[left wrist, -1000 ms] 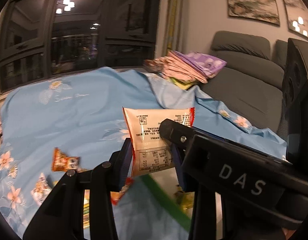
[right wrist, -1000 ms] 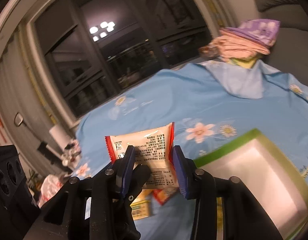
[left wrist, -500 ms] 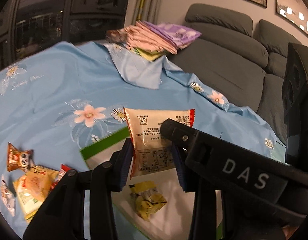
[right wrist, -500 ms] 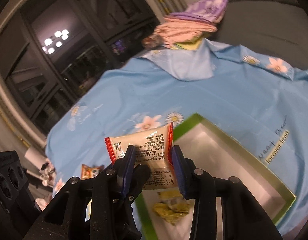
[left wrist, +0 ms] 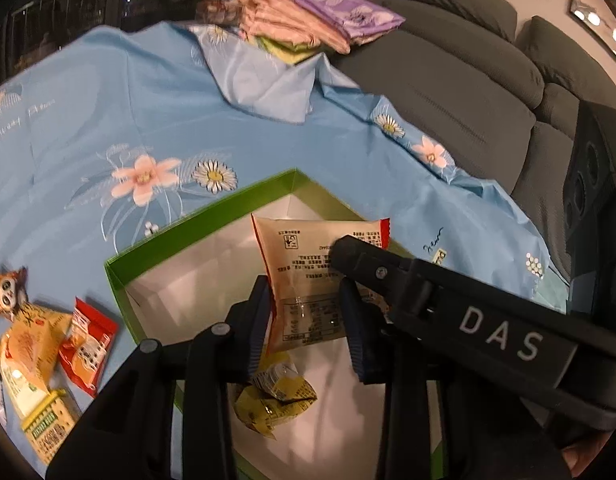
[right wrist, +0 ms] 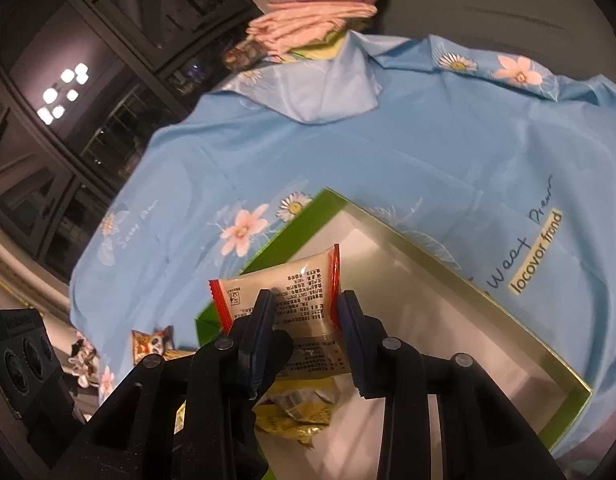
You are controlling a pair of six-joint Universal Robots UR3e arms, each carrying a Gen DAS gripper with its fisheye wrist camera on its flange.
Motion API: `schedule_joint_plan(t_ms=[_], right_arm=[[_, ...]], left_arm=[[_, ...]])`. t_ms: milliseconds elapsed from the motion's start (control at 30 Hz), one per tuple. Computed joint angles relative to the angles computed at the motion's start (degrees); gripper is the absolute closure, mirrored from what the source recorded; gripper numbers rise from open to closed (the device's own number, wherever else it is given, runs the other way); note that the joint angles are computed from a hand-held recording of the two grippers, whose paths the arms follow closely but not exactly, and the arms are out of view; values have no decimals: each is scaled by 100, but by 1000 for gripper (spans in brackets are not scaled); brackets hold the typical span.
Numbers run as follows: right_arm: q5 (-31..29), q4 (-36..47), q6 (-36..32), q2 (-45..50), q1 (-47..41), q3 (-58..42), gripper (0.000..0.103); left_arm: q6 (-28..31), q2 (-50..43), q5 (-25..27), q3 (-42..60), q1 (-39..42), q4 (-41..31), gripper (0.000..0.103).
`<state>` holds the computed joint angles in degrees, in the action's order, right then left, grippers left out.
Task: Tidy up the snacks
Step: 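Lower the biscuit packet into the box and open the right gripper, then move the right gripper back over the SODA CRACKER pack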
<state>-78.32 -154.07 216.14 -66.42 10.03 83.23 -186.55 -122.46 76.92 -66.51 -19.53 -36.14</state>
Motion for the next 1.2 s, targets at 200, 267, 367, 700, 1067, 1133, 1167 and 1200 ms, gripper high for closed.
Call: schedule_joint_plan(t_ms=[200,267,367,700,1067,1133,1167,1200], right_arm=[[54,474,21,117,-80,-134,66],[60,571,40,152,-95,-181,66],[-55,742,25,184,-64,-275,66],[-11,1282,39,381,-176,-522,66],[-271,1330,125,362,-60,-618,57],[-487,1274,87,364,29,-700,51],[-583,1197,66,342,80,-700,47],[-664,1110,50,321,135,-704,45]], left_arm=[[-66,-245,-76,341,-3,-475,72],[-87,-315,-103,433,0,-560,73],[-75,-390,-177,557,3,-717,73],[-96,-751,-394,1069,30,-1344,75],[-342,-406,-352,482,95,-841,59],[-397,-64,-288,-25,158,-429,51],[-425,181,-239,-356,218,-190,45],[-446,390,-209,-641,272,6,38]])
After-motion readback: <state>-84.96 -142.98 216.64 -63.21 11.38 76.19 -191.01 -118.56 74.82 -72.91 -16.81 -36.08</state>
